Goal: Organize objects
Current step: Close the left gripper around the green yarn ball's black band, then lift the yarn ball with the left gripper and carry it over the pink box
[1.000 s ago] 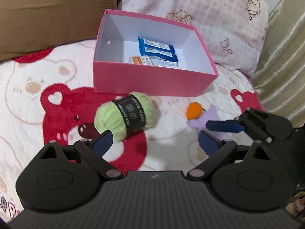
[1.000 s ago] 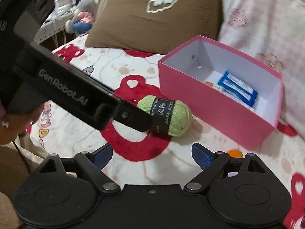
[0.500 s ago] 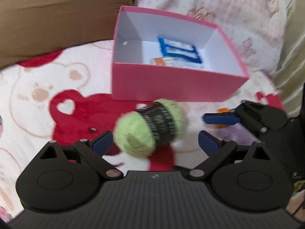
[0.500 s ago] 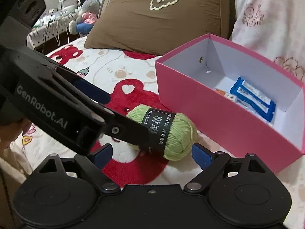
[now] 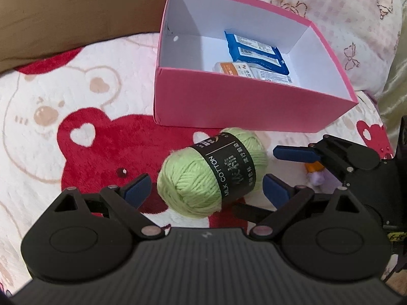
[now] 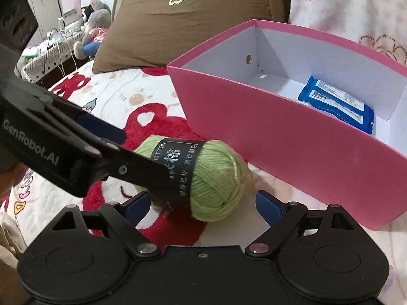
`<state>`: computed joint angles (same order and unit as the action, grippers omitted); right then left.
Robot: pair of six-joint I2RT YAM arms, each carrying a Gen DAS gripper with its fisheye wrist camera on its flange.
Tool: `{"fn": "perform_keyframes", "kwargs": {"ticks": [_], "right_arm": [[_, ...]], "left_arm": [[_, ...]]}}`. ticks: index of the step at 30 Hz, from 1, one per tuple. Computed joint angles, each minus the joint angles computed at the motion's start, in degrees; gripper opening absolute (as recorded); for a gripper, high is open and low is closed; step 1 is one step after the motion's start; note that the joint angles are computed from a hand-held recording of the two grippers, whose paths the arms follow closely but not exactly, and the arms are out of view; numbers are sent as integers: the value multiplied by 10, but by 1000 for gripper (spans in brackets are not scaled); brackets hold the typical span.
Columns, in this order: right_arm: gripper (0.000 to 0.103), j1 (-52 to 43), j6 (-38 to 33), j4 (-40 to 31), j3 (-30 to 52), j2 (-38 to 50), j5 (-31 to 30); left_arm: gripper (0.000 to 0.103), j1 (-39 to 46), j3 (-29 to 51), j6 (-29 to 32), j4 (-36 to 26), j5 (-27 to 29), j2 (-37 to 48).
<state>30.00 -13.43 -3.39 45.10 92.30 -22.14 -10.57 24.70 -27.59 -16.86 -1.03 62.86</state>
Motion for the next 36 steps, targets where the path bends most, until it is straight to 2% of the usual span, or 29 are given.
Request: {"fn": "perform_keyframes", "kwargs": {"ticks": [7, 15, 16, 18, 19, 22, 28, 32, 36], "right_arm": [[92, -10, 2, 5, -4, 10, -20], [92, -1, 5, 73, -28, 22, -22], [92, 1, 4, 81, -28, 26, -23], [92, 1, 7, 92, -27, 34, -29], [92, 1, 9, 97, -25, 38, -32], [93, 0, 25, 108, -26, 46, -41], [88, -22, 55, 141, -58, 41, -90], [88, -9, 45, 137, -67, 30, -71], [88, -12, 50, 123, -67, 29, -75]], "left_arm": [[94, 9, -20, 39, 39, 24, -2], [94, 30, -31, 23, 89, 43, 22], [91, 32, -34, 21, 97, 42, 24], [79, 37, -42, 17, 113, 43, 24], [64, 40, -45, 16, 117, 45, 24], [55, 63, -68, 30, 139, 80, -3], [54, 83, -85, 2, 167, 102, 6], [57, 69, -100, -38, 200, 91, 23], [58, 82, -109, -41, 171, 120, -8]]}}
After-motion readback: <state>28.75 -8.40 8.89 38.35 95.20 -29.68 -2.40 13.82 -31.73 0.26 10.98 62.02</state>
